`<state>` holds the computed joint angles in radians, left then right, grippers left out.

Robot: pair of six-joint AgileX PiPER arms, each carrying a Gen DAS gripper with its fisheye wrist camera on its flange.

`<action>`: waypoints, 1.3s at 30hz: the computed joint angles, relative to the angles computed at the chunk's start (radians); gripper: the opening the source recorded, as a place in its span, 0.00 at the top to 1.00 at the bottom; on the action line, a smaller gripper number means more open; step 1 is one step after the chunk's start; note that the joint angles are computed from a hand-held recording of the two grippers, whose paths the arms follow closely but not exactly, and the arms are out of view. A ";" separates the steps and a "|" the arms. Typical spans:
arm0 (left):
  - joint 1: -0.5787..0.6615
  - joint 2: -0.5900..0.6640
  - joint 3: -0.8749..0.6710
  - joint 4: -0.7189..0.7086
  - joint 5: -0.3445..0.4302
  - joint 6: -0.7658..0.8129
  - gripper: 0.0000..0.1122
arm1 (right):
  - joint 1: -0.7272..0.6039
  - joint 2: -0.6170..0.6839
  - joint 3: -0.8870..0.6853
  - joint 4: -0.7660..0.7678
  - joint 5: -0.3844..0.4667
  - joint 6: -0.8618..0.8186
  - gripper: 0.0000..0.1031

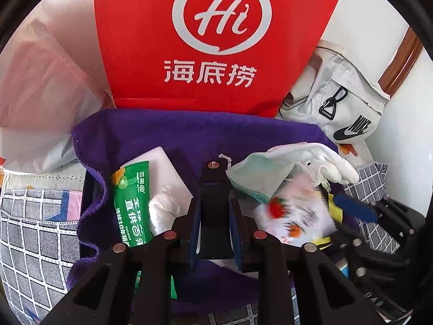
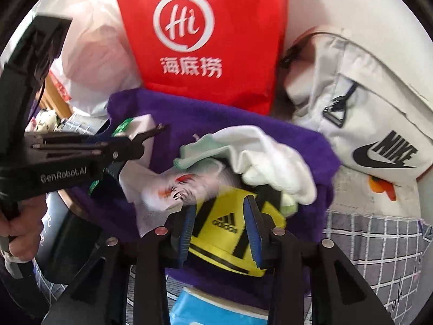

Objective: Organize soft objects

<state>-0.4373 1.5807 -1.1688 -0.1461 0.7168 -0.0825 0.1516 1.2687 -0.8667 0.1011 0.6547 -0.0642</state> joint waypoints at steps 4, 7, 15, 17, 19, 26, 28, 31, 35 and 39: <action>-0.007 0.004 -0.001 0.006 0.001 -0.005 0.82 | -0.029 -0.024 -0.002 0.010 0.005 -0.012 0.61; -0.012 0.003 0.000 0.009 0.004 -0.003 0.82 | -0.036 -0.032 -0.004 0.000 0.004 -0.004 0.61; -0.030 0.031 -0.012 -0.011 0.027 0.012 0.82 | -0.066 -0.060 -0.005 0.020 0.000 -0.004 0.58; -0.035 0.037 -0.017 -0.013 0.040 0.017 0.82 | -0.078 -0.062 -0.005 0.035 0.002 -0.015 0.58; -0.040 0.031 -0.012 -0.007 0.030 0.011 0.82 | -0.091 -0.071 -0.005 0.046 0.004 -0.024 0.57; -0.037 0.035 -0.031 -0.012 0.068 0.010 0.72 | -0.122 -0.104 -0.005 0.073 0.011 -0.035 0.55; -0.035 0.025 -0.033 -0.007 0.080 0.004 0.68 | -0.116 -0.116 -0.008 0.067 0.017 -0.018 0.54; -0.050 0.000 -0.038 0.029 0.094 -0.030 0.64 | -0.098 -0.140 -0.014 0.034 0.026 0.029 0.48; -0.080 -0.071 -0.028 0.102 0.122 -0.079 0.55 | -0.008 -0.180 -0.021 -0.129 0.053 0.212 0.48; -0.108 -0.169 0.002 0.161 0.149 -0.140 0.45 | 0.026 -0.227 -0.024 -0.138 0.117 0.262 0.48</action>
<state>-0.5450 1.4122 -1.1671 0.0154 0.8653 -0.2226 0.1776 1.0414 -0.8906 -0.0366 0.7722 0.1980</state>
